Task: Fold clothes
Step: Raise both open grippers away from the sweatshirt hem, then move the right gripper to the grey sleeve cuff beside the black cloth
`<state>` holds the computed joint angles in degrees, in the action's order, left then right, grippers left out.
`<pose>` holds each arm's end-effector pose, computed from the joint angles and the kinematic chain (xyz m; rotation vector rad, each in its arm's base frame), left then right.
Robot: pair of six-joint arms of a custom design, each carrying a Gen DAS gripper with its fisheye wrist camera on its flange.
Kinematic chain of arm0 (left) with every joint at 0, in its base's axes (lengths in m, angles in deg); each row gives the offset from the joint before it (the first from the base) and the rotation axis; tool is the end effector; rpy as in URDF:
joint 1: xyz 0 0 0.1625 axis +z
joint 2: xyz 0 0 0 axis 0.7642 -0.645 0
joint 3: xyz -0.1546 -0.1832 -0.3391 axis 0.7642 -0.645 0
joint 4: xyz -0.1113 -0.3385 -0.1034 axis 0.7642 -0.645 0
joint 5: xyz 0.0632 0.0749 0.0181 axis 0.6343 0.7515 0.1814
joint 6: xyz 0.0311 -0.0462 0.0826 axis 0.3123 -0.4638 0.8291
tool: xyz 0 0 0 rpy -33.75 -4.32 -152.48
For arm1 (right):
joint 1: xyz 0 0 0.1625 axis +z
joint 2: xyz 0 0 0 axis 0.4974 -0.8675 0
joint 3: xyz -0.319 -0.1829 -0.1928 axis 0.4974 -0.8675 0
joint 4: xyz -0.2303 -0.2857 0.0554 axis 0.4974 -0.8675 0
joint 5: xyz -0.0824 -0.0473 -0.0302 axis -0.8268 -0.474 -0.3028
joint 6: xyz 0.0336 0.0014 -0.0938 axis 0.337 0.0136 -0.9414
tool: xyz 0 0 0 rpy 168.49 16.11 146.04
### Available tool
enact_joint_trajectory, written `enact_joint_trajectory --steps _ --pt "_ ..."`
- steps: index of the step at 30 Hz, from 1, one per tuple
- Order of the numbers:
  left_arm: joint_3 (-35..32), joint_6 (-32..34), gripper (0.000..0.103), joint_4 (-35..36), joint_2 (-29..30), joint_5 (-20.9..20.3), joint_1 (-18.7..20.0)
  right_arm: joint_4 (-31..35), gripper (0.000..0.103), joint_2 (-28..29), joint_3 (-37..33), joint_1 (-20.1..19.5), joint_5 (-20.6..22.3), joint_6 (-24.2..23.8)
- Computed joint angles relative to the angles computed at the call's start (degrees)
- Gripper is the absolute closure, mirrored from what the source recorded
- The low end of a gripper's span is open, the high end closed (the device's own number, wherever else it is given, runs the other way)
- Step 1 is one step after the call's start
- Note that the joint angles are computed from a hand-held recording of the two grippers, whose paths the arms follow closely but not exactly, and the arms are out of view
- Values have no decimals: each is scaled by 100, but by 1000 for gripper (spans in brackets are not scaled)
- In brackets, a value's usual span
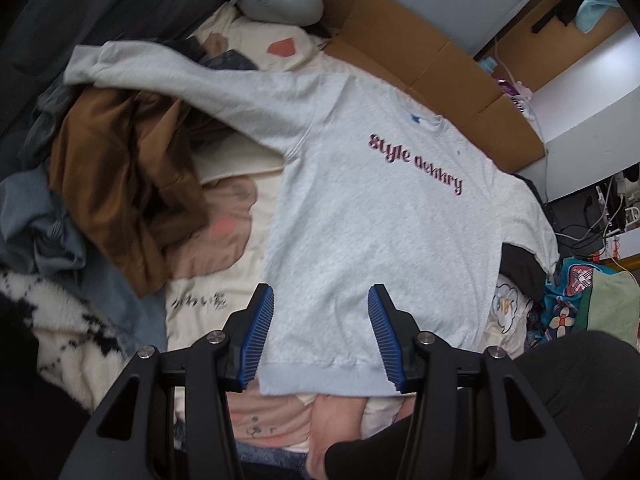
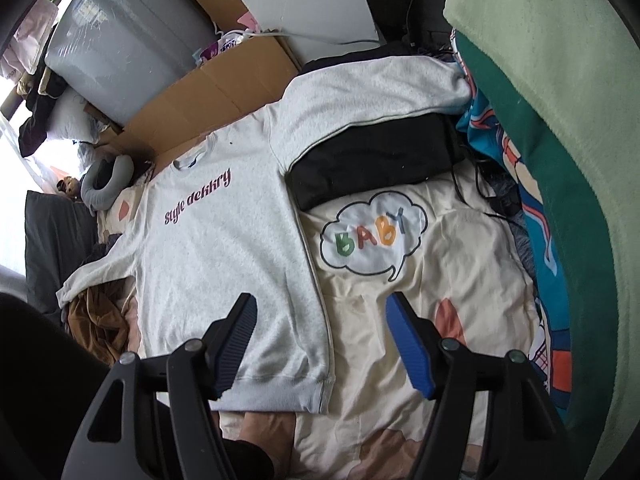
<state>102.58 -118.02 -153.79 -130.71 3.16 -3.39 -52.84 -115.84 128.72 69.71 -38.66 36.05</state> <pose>-0.2247 -0.5141 0.5352 -0.1889 2.5736 -0.5022 0.1630 -0.4634 0.5131 -0.0747 -2.6222 0.6106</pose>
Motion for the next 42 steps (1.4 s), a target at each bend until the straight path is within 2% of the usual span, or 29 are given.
enact_joint_trajectory --steps 12,21,28,38,42 --pt "-386 1090 53 -836 658 -81 274 -197 38 201 -122 -4 -203 140" --pt "-1158 1682 53 -999 1353 -173 450 -397 38 315 -199 -4 -340 73" --pt "-2157 2226 53 -834 2073 -218 608 -696 38 533 -334 -125 -318 -62" --pt "-4302 3062 53 -235 3451 -311 1062 -1239 38 1054 -598 -454 -342 -256" --pt "-4948 3238 53 -168 3906 -313 1217 -1719 38 1328 -742 -571 -368 -440"
